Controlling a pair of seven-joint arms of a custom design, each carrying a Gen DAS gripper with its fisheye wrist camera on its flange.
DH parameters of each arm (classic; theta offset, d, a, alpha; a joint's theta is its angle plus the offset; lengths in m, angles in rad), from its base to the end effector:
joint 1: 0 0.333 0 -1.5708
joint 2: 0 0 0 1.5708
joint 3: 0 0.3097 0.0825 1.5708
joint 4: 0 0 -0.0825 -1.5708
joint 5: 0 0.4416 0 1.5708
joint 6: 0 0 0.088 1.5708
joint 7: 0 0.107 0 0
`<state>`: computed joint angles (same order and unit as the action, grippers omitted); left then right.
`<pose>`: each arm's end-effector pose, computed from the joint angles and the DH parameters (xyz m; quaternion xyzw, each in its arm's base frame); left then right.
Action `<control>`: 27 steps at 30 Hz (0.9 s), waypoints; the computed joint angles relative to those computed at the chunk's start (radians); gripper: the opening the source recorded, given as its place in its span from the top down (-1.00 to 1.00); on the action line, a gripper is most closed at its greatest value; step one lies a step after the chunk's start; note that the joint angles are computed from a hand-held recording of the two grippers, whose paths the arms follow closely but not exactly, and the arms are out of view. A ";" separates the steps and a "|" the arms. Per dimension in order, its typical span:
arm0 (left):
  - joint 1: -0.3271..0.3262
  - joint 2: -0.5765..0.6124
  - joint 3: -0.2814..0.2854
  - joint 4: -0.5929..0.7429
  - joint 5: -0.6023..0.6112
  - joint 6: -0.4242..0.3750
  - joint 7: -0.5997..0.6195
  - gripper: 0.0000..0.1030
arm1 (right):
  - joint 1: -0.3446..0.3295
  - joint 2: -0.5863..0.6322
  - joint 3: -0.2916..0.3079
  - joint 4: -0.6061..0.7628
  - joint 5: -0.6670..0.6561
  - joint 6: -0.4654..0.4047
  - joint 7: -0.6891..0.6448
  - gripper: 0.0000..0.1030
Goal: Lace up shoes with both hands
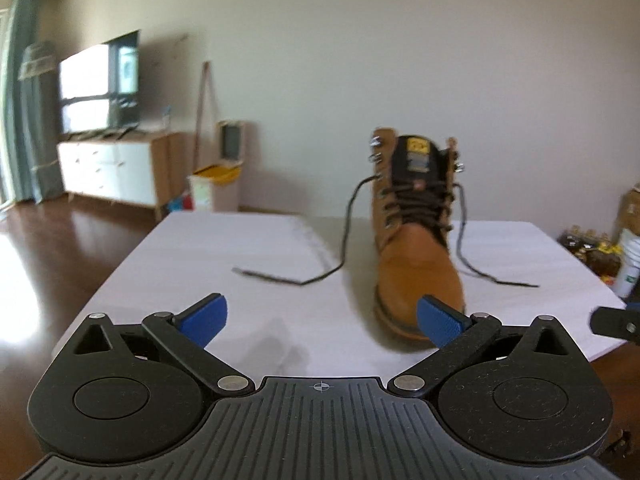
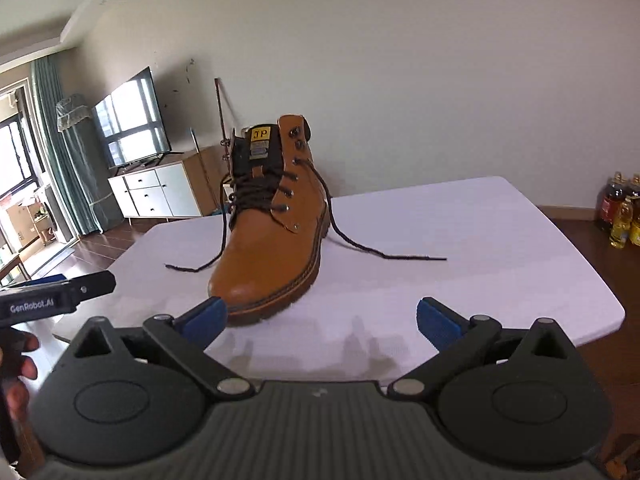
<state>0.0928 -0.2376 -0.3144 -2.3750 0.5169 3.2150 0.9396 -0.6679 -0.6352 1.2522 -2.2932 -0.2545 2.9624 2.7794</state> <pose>0.5302 -0.1752 0.4922 -0.5596 0.6582 -0.4002 0.3058 0.4439 0.3851 0.4745 -0.5567 0.6583 -0.3050 0.4046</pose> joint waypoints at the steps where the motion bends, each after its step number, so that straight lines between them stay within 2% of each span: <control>1: -0.016 -0.002 0.012 -0.001 -0.008 -0.012 0.004 -1.00 | 0.013 -0.004 -0.010 -0.004 0.000 -0.007 -0.003 -0.98; 2: -0.028 -0.003 0.022 -0.002 -0.013 -0.019 0.006 -1.00 | 0.030 -0.009 -0.024 -0.011 0.000 -0.008 -0.004 -0.99; 6: -0.003 -0.028 -0.001 -0.026 -0.005 -0.017 -0.029 -1.00 | 0.030 -0.032 -0.025 -0.013 -0.010 -0.019 0.012 -0.99; 9: -0.019 -0.039 0.012 -0.039 -0.006 -0.016 -0.023 -1.00 | 0.040 -0.031 -0.031 -0.012 -0.017 -0.025 0.013 -0.99; 27: 0.013 -0.031 -0.043 -0.037 0.039 -0.022 -0.067 -1.00 | 0.081 -0.057 -0.058 -0.049 -0.045 -0.035 0.072 -0.99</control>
<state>0.1053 -0.2685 -0.3575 -2.4121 0.5558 3.1935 0.8724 -0.5870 -0.6923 1.1943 -2.3426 -0.2994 2.9275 2.8516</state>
